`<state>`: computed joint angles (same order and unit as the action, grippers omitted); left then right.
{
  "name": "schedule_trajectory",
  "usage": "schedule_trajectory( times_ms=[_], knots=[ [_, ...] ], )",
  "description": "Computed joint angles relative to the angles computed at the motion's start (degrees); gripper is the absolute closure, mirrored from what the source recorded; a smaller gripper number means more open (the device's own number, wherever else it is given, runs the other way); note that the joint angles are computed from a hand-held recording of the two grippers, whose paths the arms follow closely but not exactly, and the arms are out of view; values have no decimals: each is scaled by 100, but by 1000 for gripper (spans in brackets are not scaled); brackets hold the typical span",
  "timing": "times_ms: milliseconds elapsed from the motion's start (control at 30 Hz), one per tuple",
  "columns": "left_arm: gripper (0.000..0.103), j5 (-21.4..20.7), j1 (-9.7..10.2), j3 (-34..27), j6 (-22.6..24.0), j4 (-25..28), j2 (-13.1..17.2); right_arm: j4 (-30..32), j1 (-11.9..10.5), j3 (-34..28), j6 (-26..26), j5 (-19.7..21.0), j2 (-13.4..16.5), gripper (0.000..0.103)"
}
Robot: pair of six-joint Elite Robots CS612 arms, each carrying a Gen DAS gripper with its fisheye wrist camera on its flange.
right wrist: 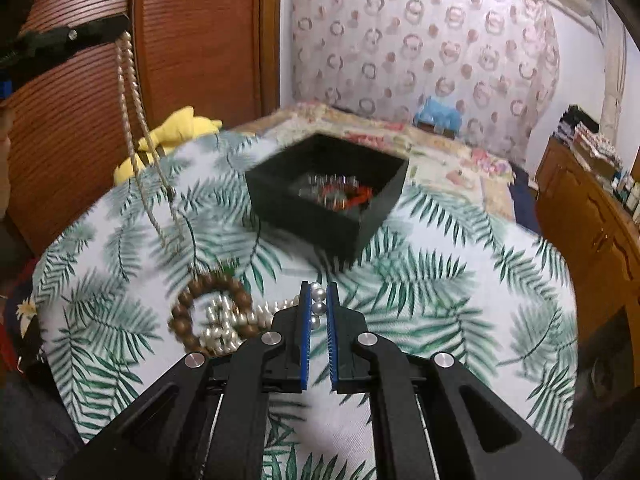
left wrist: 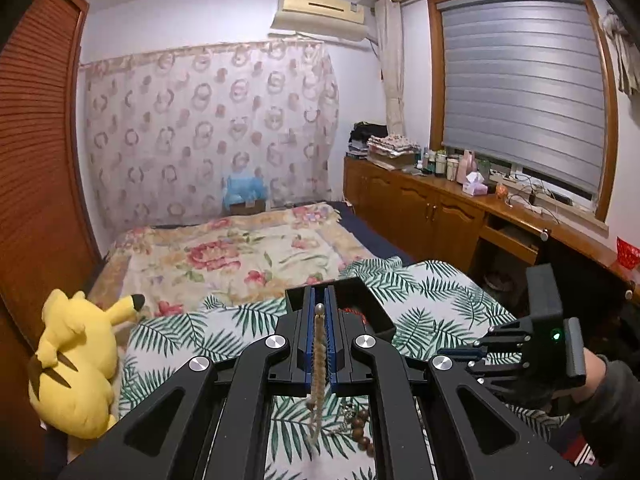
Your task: Organize jewelry
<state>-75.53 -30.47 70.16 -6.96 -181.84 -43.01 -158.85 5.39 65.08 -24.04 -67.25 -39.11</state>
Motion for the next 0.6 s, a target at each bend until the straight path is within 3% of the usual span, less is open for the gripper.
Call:
schedule_trajectory(
  times_ms=[600],
  knots=[
    [99,30,42,-258,153,-12,39,-284,7,-505,101,210,-44,95]
  ],
)
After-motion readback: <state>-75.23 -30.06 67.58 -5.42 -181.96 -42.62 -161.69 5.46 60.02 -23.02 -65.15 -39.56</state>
